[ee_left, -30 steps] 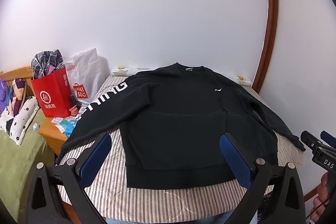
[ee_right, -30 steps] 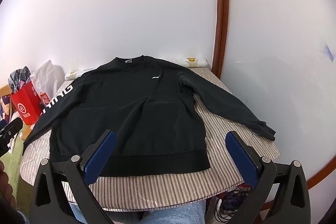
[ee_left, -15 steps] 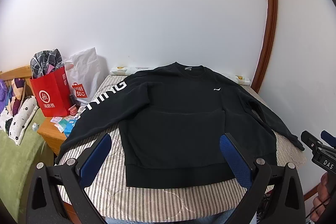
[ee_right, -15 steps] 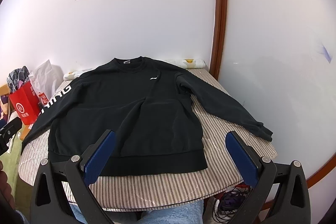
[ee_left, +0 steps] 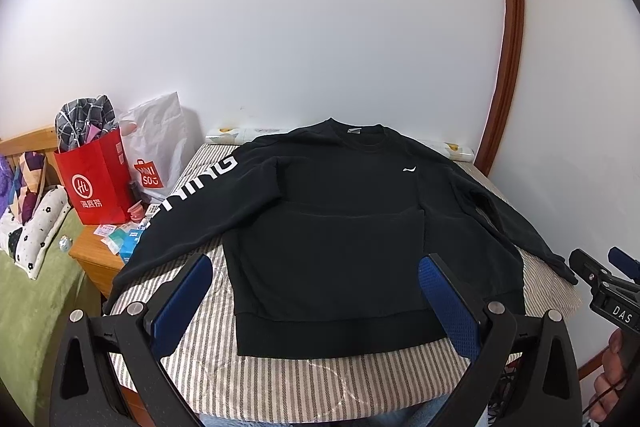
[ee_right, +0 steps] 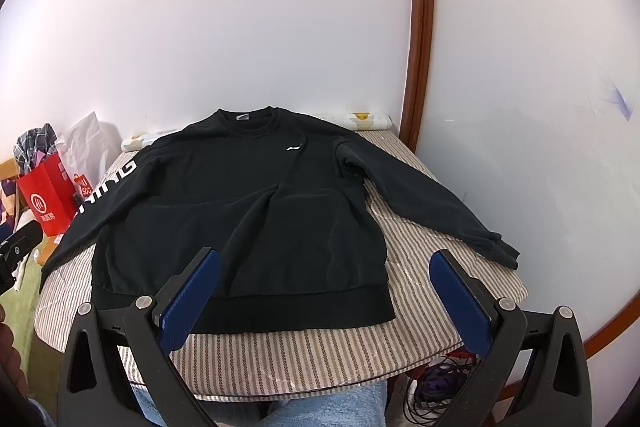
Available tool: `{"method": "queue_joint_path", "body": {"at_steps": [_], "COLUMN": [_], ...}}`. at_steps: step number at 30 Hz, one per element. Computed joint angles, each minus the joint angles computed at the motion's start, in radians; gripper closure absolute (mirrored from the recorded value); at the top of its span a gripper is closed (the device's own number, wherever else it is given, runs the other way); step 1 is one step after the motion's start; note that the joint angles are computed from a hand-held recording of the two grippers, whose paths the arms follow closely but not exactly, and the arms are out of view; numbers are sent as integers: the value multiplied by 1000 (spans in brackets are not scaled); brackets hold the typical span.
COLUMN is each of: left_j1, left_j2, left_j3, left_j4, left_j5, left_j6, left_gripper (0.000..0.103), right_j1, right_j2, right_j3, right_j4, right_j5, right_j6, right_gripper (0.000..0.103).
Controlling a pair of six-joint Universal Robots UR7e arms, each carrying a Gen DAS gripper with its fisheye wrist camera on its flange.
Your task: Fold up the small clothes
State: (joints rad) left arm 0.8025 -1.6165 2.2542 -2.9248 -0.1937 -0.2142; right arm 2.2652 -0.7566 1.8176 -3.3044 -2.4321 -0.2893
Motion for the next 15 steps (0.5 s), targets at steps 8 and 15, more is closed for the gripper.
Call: {"method": "queue_joint_path", "body": {"at_steps": [8,15], "left_j1": [0,-1], "left_j2": [5,13], "left_j3": [-9,-14], "left_j4": [3,-5], "left_j5": [0,0], "left_j6": [1,5], "left_gripper": [0,0], "right_j1": [2,3], "right_j2": [-2,-2], "right_j3": [4,5], "right_j4": [-7,-7], "right_j5": [-5,-6], "right_j6": [1,2], "right_gripper": [0,0]}}
